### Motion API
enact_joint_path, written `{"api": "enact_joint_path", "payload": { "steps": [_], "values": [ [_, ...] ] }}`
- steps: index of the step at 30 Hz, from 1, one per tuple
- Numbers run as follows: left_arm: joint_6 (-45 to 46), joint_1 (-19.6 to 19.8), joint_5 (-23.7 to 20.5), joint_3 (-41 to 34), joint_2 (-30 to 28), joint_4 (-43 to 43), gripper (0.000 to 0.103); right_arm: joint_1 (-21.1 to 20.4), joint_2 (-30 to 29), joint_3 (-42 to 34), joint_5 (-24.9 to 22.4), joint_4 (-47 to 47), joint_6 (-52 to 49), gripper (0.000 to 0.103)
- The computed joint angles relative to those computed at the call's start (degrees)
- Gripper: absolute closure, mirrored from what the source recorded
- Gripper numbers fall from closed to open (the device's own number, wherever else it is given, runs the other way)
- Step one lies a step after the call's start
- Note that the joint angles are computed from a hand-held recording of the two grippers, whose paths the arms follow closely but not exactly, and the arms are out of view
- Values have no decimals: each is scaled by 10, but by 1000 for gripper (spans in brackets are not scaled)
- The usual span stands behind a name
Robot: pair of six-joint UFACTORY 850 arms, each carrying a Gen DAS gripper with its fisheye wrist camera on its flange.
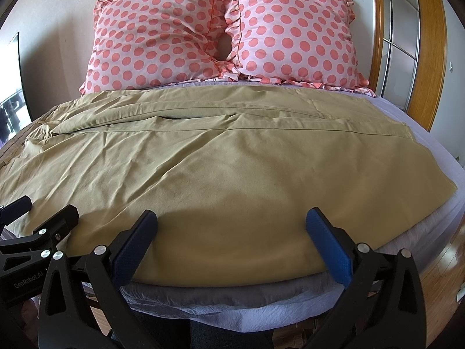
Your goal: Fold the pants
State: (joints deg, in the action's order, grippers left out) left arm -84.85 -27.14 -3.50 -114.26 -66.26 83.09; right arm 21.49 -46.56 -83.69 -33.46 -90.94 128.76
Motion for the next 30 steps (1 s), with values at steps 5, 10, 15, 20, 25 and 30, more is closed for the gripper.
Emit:
{"api": "enact_joint_path", "payload": {
  "steps": [5,10,15,20,25,30],
  "values": [
    [-3,0,0,0,0,3,2,0,0,0,0,-1,1,1],
    [-3,0,0,0,0,3,2,0,0,0,0,-1,1,1],
    [-14,0,0,0,0,14,2,0,-1,0,-1,-2,2,1],
    [-17,0,0,0,0,17,2,0,-1,0,0,-3,3,1],
    [-23,0,0,1,0,23,2,0,-2,0,-1,-3,3,1],
    [-23,0,0,1,0,23,2,1,-2,-1,-1,-3,3,1]
  ]
}}
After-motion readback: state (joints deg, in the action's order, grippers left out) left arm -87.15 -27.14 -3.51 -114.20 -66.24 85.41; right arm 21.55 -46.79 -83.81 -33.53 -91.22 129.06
